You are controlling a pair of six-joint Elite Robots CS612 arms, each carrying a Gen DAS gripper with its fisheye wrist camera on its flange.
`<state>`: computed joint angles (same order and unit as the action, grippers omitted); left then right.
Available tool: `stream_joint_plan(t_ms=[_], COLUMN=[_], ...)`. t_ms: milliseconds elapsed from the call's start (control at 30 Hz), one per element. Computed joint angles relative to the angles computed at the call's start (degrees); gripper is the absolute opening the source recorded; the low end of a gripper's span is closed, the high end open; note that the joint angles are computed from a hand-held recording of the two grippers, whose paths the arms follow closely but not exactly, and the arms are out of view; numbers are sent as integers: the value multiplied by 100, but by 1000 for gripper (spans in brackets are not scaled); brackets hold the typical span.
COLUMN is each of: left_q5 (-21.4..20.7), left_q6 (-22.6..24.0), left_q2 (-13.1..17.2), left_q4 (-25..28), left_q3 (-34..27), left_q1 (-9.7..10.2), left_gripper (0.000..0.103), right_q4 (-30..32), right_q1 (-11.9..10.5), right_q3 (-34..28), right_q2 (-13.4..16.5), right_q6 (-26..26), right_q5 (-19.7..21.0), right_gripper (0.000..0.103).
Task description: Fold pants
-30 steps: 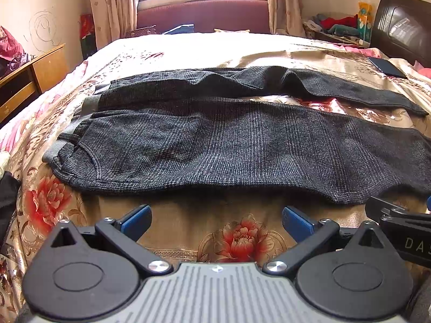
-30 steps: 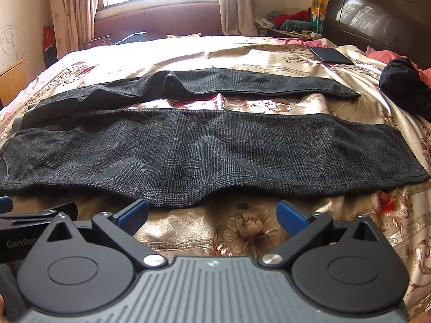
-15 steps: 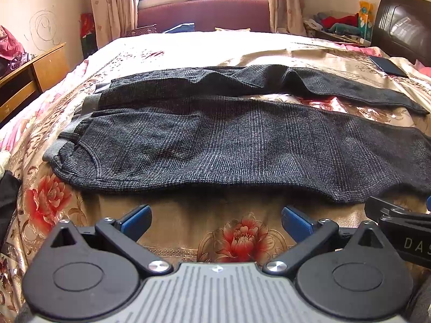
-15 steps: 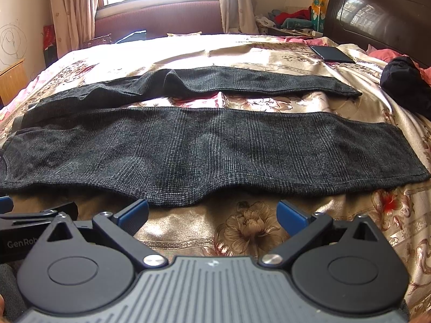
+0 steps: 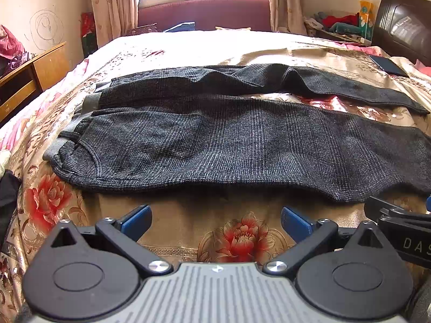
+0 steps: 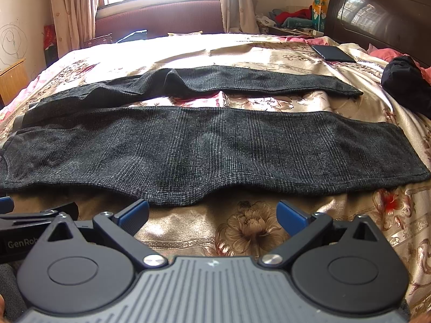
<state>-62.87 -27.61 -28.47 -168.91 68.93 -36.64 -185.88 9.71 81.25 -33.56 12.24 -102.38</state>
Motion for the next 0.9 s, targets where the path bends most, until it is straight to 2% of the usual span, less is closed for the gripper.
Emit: stream_joint_plan(t_ms=[900], left_q5=[22], left_q6=[-74], left_q2=[-21], left_q4=[69], left_q3=[3], left_q1=[-7], left_gripper=[103], right_q4=[-24], right_q1=[6], right_q3=[-20], right_q2=[11], right_q6=[-50], right_q5=[92], right_gripper=[98])
